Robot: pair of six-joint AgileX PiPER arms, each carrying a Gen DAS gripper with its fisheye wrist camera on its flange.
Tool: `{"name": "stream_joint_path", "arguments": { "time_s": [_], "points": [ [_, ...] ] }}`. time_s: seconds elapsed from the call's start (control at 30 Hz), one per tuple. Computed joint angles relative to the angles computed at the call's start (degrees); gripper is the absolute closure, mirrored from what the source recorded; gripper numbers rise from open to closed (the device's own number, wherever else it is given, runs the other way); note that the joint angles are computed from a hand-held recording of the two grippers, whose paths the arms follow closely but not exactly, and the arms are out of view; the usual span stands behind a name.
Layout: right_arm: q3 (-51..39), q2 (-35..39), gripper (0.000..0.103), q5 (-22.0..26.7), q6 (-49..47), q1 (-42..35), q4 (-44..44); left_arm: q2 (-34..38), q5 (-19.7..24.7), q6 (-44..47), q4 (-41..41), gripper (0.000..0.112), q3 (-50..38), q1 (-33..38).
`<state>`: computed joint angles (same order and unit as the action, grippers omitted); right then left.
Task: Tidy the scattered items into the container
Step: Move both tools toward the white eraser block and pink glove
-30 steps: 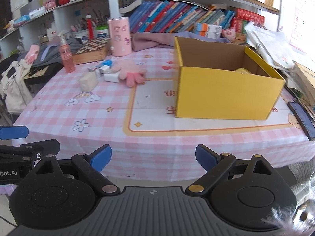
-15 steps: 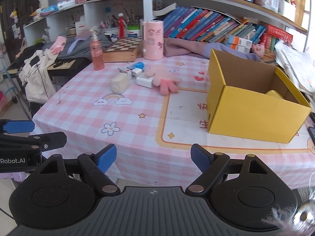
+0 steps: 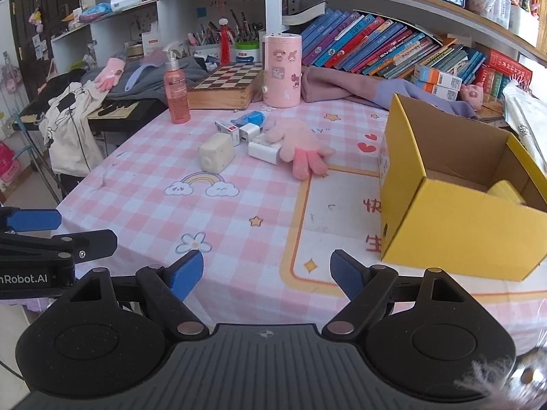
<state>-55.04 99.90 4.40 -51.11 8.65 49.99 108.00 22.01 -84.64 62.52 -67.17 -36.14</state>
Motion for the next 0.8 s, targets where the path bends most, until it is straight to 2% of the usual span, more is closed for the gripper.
{"name": "stream_joint_path", "arguments": {
  "time_s": [0.2,0.43,0.8],
  "points": [
    [-7.23,5.42,0.022,4.03,2.22,-2.06,-4.15,5.14,0.83,9.79,-8.47,0.030,-7.56,1.75],
    [-16.30,11.96,0.034,7.87,8.07,-3.35,-11.48,12.25,3.78,21.71,-17.71,0.030,-18.95,3.30],
    [-30.86,21.74,0.037,13.38,20.57,-4.24,-23.92,23.35,9.47,38.27,-31.18,0.030,-37.76,6.22]
  ]
}}
